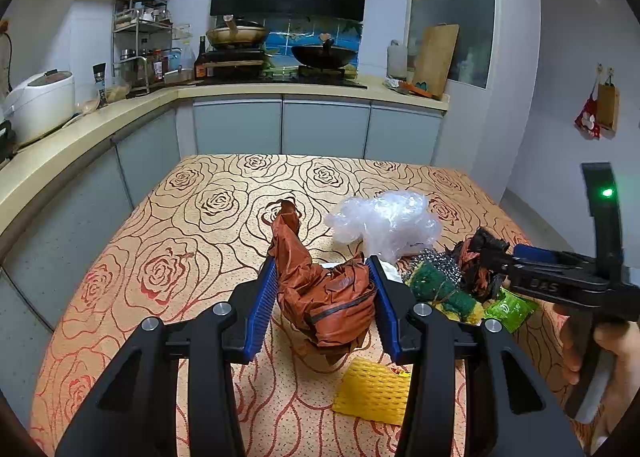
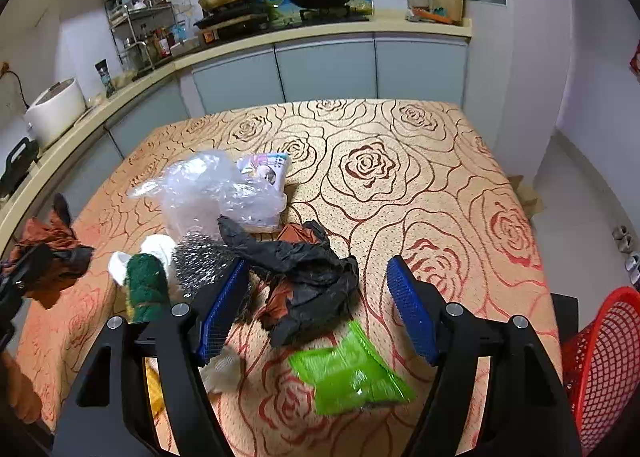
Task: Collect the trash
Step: 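Grasp brown cloth with left tool while right tool grasps black plastic bag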
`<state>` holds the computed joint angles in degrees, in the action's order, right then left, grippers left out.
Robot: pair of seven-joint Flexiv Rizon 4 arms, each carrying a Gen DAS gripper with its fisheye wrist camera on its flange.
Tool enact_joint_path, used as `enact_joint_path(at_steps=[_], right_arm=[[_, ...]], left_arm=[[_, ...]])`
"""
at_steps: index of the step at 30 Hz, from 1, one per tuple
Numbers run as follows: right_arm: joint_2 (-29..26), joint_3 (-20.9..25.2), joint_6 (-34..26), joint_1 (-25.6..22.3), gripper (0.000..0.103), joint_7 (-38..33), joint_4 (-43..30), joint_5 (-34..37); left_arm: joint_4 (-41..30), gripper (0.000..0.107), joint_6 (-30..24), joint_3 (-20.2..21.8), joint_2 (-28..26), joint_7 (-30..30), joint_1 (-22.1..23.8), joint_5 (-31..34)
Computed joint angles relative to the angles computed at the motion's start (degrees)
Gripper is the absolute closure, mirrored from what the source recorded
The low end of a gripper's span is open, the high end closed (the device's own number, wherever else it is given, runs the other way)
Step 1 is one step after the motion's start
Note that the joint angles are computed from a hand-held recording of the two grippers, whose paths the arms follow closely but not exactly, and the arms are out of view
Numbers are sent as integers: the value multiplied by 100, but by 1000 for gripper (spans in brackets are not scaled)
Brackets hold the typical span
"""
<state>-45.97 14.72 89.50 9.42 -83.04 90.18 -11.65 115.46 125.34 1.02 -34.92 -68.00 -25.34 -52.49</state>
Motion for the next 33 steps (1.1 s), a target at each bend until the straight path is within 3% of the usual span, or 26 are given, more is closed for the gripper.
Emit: enact_joint_path(at_steps=[8,10,12,16,22,33], right_arm=[[-256,134,-346,-43,34,-129,-352,69],[-276,146,-399,-43,48,-197,-382,76],[-315,296,-515,-130,52,-337,-447,127],[-206,72,-248,30,57,-374,-259,173],[155,-376,604,296,57,-160,304,102],[698,-503,1448,175,57,255,1054,-243]], left_arm=[[12,64,11,20,-3,7,-10,-61],[-29,64,9,34,-31,71,-75,-177],[-56,64,10,32,-41,128,-87,-238],[-62,64,72,18,-42,224,-113,-336],[-21,64,241,-77,-5,272,-96,-376],[-30,64,561,-237,74,445,-129,-460]])
